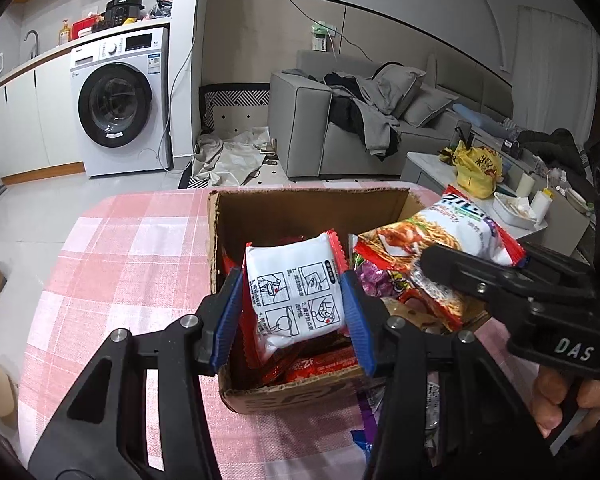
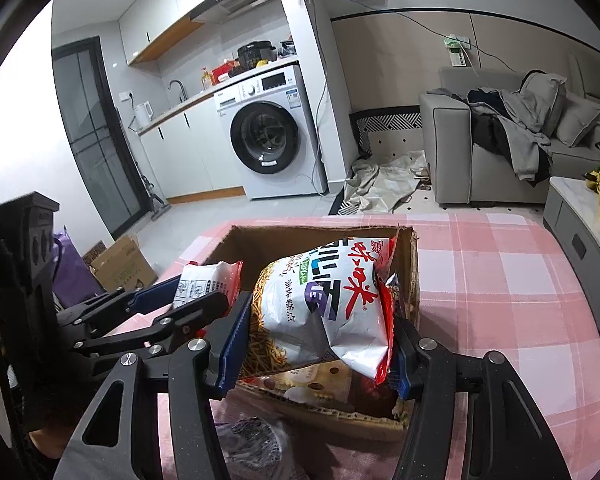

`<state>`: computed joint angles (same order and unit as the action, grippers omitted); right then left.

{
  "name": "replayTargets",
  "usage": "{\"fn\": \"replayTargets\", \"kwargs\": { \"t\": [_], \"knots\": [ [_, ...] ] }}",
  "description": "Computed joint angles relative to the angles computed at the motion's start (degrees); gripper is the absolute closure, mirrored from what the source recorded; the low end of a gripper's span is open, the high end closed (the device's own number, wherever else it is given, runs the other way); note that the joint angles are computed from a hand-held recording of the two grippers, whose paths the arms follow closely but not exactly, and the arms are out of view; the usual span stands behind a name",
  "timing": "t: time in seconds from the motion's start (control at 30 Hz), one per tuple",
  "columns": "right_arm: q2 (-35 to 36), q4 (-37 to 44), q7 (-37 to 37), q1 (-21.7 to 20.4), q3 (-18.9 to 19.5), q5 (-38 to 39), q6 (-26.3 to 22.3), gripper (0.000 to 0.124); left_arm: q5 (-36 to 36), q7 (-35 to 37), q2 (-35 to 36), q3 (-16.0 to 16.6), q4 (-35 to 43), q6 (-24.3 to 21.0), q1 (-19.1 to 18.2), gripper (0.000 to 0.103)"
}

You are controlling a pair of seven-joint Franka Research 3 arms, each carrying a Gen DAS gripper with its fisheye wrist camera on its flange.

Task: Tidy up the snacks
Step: 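Open both tools to drop the white pack and noodle bag into the box, then withdraw both tools toward the silver-purple bag and blue biscuit pack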

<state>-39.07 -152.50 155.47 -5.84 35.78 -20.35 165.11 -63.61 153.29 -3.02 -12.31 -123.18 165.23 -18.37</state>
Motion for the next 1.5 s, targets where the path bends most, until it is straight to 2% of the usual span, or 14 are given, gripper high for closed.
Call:
{"fn": "replayTargets", "kwargs": {
  "t": [0.37, 0.5, 0.57, 0.67, 0.73, 0.8, 0.83, 0.9, 0.93, 1.0, 1.33, 1.5],
  "knots": [
    [5.49, 2.1, 1.48, -3.18, 0.94, -3.62, 1.09, 0.065, 0.86, 0.03, 1.66, -1.1, -0.02, 2.2, 0.16, 0.057],
    [4.01, 0.94, 2.08, -2.9, 0.51, -4.37, 2.22, 0.061, 2.11, -0.71, 1.45, -1.52, -0.53, 3.06, -0.05, 0.057],
    [1.98, -0.1, 2.19, -2.28, 0.28, -3.86, 2.25, 0.055, 3.39, -1.95, 1.48, -1.59, -0.74, 3.24, -0.17, 0.054],
    [-0.54, -1.82, 0.68, 0.4, -1.79, -1.79, 1.77, 0.042, 6.29, -4.36, 0.65, -1.49, -1.54, 2.49, -0.35, 0.045],
    [-2.31, -3.56, -1.25, 3.5, -4.21, 0.32, 1.98, 0.037, 4.82, -3.01, -0.3, -0.9, -1.77, 1.03, -0.64, 0.029],
    [-5.1, -4.94, -1.8, 4.9, -4.37, 2.16, 1.15, 0.029, 1.78, -0.64, -1.75, -0.26, -2.61, -0.1, -1.27, 0.02],
    [-6.43, -5.56, -2.15, 5.79, -4.61, 3.11, 0.51, 0.024, 1.23, -0.21, -2.49, 0.02, -3.29, -0.35, -1.54, 0.018],
    [-8.64, -6.69, -3.22, 7.91, -5.54, 4.98, -0.86, 0.021, 2.0, -0.91, -4.05, 0.43, -4.92, 0.3, -1.99, 0.015],
    [-9.7, -7.17, -3.64, 8.98, -5.87, 5.9, -1.82, 0.021, 2.7, -1.73, -4.83, 0.66, -5.8, 0.9, -2.29, 0.01],
    [-11.48, -7.63, -3.54, 9.93, -5.41, 7.22, -3.57, 0.021, 2.37, -1.95, -6.82, 1.98, -7.72, 0.75, -3.15, 0.0],
    [-17.42, -10.87, -0.81, 16.25, -4.82, 11.26, -10.01, 0.021, 5.69, -4.84, -18.57, 9.69, -18.95, -1.32, -6.79, 0.0],
    [-18.48, -12.03, 1.3, 17.82, -4.13, 11.62, -10.27, 0.021, 5.98, -5.54, -22.53, 13.8, -23.43, 0.25, -9.83, 0.0]
  ]
}}
